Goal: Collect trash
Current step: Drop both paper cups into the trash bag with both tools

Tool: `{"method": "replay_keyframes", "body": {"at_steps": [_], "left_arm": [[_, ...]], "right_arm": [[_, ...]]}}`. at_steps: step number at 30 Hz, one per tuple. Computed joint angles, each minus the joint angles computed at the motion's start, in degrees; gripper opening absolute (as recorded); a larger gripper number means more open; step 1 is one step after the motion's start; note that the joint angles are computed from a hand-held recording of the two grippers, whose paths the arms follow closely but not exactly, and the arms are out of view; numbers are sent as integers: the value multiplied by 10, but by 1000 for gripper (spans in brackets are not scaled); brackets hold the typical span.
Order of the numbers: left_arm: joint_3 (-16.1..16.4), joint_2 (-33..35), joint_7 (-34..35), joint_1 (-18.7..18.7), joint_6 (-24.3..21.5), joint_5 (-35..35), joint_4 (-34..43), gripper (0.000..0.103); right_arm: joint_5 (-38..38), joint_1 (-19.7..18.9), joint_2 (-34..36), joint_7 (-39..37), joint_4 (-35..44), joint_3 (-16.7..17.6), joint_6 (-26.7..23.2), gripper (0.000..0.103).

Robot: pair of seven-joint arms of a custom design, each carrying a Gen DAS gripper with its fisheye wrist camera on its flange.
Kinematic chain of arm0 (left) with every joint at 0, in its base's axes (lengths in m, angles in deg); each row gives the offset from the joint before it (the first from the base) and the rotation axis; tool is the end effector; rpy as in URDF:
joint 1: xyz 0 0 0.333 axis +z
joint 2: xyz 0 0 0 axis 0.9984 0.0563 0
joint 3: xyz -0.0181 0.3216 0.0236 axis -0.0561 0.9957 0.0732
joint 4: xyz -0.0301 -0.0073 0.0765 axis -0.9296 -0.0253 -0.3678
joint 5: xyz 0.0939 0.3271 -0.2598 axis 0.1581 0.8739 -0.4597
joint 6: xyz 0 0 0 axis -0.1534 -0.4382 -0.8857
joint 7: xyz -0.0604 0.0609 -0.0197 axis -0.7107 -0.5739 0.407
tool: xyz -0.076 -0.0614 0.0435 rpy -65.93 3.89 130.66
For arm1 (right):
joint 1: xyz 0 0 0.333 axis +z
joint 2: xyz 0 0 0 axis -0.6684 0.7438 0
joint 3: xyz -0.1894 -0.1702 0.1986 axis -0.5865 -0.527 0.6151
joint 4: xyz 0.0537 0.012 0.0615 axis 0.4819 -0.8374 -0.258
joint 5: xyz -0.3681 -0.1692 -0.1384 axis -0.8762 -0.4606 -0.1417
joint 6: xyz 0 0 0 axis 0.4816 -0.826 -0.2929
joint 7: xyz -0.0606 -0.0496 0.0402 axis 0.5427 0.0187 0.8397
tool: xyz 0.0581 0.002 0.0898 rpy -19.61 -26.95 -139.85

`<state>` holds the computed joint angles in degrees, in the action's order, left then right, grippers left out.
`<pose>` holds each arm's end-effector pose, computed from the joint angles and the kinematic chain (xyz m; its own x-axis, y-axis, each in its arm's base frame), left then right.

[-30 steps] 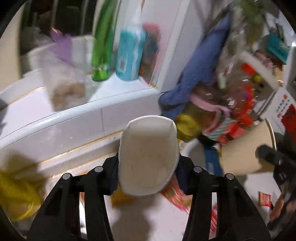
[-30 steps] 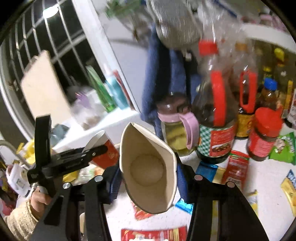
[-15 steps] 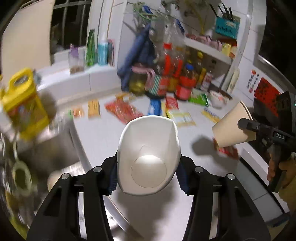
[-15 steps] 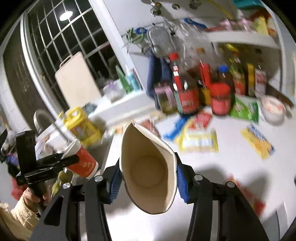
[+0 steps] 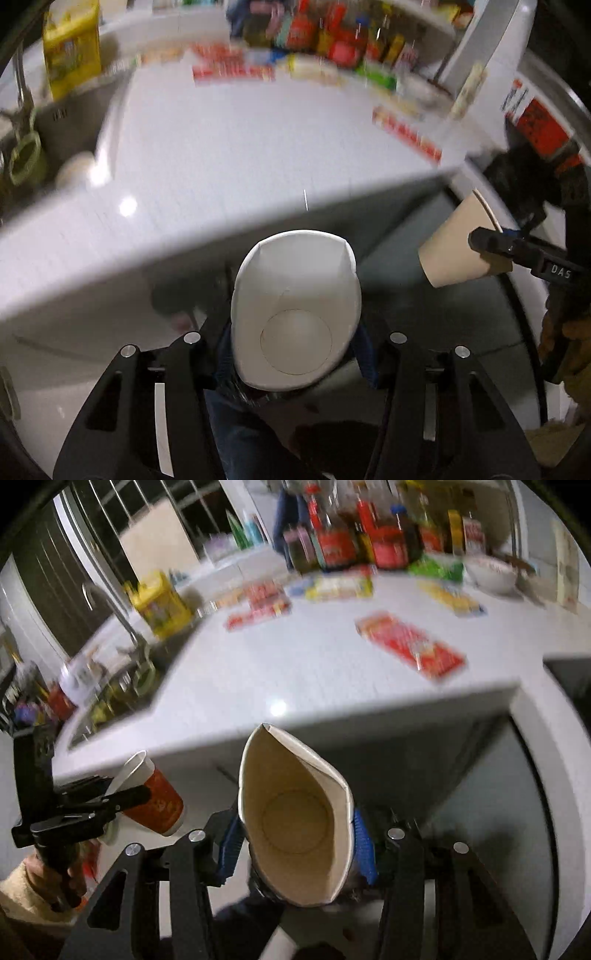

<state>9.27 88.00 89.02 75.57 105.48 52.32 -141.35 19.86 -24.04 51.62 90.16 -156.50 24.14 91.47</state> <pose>0.5969 -0.2577 0.5492 -0.1861 -0.9491 0.2540 -0.8687 0.0382 -0.4938 0.5896 0.2467 0.5699 0.2702 -0.9154 -0.2985 -0.8325 -0.0664 -0.5501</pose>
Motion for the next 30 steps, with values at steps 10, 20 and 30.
{"method": "replay_keyframes", "body": {"at_steps": [10, 20, 30], "left_arm": [[-18, 179, -97, -31, 0, 69, 41, 51], [-4, 305, -176, -66, -84, 169, 156, 82], [-3, 198, -203, -84, -91, 243, 185, 82]], "right_arm": [[-18, 3, 109, 27, -54, -6, 50, 51], [-181, 37, 216, 148, 22, -55, 29, 89], [-83, -10, 71, 67, -30, -18, 84, 89]]}}
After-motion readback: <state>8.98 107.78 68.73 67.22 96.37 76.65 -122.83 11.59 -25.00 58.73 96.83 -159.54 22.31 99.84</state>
